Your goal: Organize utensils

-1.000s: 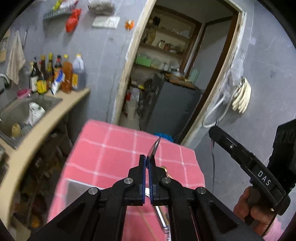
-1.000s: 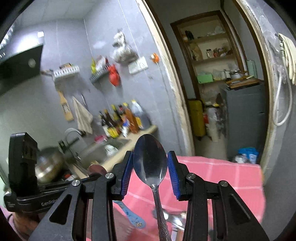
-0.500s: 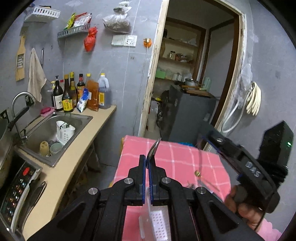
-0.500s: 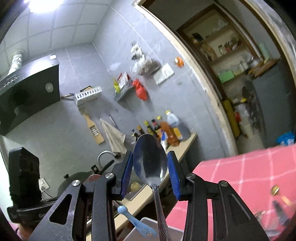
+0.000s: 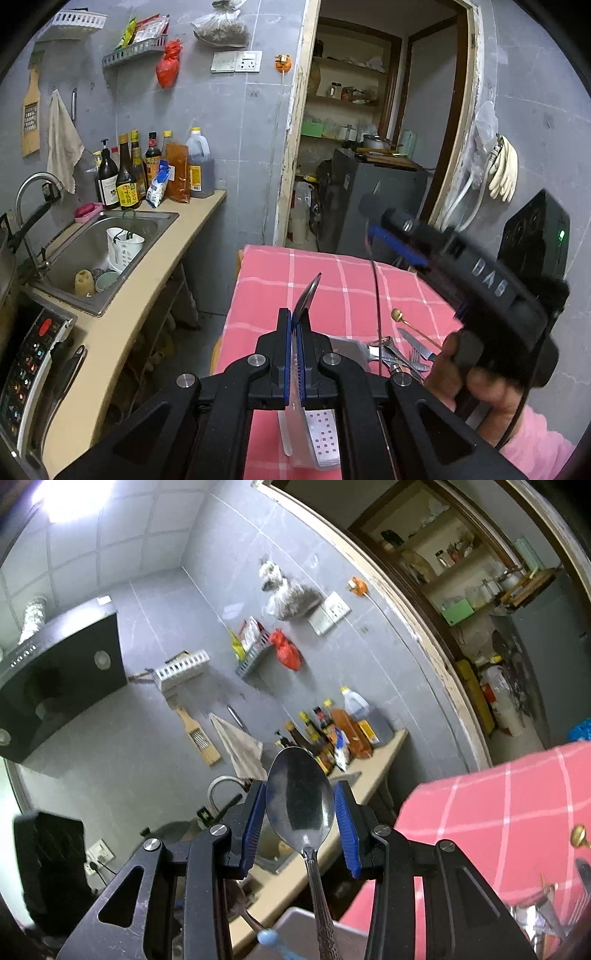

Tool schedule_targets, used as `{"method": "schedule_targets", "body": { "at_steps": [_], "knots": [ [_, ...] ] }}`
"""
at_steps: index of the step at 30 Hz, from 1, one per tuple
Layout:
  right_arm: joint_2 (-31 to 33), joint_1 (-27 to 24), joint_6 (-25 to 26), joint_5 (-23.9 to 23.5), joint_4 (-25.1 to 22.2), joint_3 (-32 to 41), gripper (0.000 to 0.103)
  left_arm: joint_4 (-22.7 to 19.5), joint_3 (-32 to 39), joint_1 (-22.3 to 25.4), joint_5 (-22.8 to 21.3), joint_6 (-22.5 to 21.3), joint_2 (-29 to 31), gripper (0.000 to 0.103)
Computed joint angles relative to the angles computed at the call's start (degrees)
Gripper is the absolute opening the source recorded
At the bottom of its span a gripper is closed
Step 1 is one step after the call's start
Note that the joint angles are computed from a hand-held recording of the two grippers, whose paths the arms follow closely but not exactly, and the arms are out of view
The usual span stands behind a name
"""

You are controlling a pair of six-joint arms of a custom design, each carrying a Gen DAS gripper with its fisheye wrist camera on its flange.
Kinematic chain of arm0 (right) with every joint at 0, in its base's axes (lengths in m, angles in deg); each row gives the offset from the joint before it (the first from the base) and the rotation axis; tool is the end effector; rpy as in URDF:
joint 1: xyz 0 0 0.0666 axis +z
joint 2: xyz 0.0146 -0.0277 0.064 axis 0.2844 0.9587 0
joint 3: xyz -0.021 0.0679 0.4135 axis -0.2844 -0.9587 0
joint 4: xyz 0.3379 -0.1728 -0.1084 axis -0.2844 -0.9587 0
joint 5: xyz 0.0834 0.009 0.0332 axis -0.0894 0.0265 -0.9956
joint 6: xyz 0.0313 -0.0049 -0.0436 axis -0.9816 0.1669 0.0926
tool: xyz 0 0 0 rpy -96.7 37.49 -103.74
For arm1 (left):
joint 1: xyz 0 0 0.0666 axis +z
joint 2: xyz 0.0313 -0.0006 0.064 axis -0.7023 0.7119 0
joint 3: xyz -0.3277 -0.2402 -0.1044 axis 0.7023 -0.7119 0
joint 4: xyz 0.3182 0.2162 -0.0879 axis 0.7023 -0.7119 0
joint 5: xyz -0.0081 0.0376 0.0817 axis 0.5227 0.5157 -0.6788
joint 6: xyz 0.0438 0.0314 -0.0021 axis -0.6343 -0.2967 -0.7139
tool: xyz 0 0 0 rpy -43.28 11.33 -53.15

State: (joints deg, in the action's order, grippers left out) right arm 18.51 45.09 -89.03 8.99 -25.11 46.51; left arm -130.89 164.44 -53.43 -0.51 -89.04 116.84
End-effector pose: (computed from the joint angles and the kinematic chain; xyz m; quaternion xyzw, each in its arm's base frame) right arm 0.5326 0.2879 0.6098 0.0602 0.7196 0.3583 0.5917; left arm 0.5106 -0.0878 0.6924 0.1279 0.8776 -0.1312 0.4429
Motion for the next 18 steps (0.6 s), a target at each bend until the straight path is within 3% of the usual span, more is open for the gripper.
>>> {"method": "schedule_targets", "body": {
  "at_steps": [7,18],
  "knots": [
    [2.08,-0.36,0.60,-2.13,-1.55,2.09,0.034,-0.73,-0.29,-0.04,-1.25,0.37,0.29,0.003],
    [-0.17,-0.12,1.17,-4.89,-5.14,-2.64,0.034,-1.84,-1.73,-0.76,-1.46,0.81,0.20,0.003]
  ]
}}
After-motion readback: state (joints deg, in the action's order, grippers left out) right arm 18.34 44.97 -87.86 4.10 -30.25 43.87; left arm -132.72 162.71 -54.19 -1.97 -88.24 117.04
